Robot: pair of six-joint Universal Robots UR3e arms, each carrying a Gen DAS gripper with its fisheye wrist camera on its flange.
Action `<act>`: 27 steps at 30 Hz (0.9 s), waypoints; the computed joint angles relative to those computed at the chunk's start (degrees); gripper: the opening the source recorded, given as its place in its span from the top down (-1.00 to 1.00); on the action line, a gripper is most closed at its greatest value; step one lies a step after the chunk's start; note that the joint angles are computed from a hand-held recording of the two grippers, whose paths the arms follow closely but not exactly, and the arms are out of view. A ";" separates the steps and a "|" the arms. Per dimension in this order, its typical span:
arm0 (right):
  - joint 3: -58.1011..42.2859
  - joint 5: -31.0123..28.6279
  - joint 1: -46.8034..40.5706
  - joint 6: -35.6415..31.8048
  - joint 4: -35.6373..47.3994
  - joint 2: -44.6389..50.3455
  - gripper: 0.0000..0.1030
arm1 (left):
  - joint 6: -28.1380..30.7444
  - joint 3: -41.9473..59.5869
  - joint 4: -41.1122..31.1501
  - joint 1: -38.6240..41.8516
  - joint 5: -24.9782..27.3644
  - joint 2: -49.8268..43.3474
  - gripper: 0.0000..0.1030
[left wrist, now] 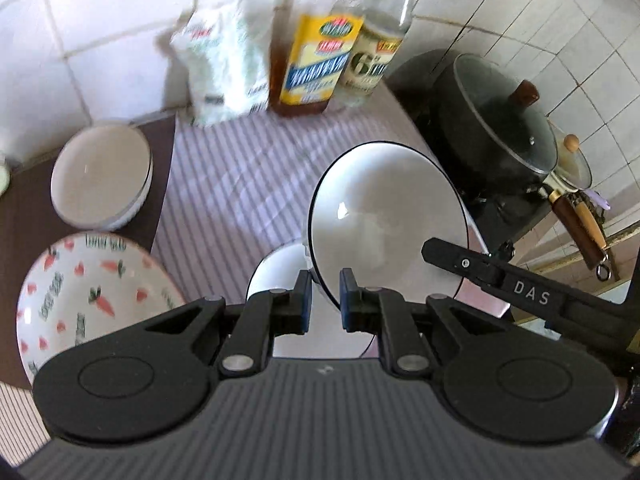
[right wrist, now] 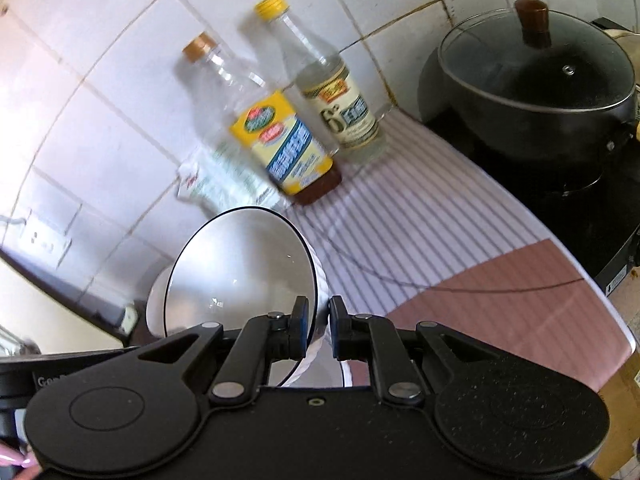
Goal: Organize plates and bowls
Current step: 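Lower the right gripper's bowl into the left gripper's bowl and open the right gripper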
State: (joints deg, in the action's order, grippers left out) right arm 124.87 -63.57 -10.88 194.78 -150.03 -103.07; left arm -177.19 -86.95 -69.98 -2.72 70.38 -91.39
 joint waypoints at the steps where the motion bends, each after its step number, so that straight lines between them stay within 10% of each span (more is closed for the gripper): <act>1: 0.44 -0.22 0.46 -0.01 -0.22 -0.04 0.71 | 0.08 -1.06 -0.33 0.46 -0.19 0.53 0.76; 27: -2.74 -25.52 22.39 -7.20 -11.00 14.11 0.73 | 1.76 -5.58 -3.14 0.23 5.90 -2.97 0.75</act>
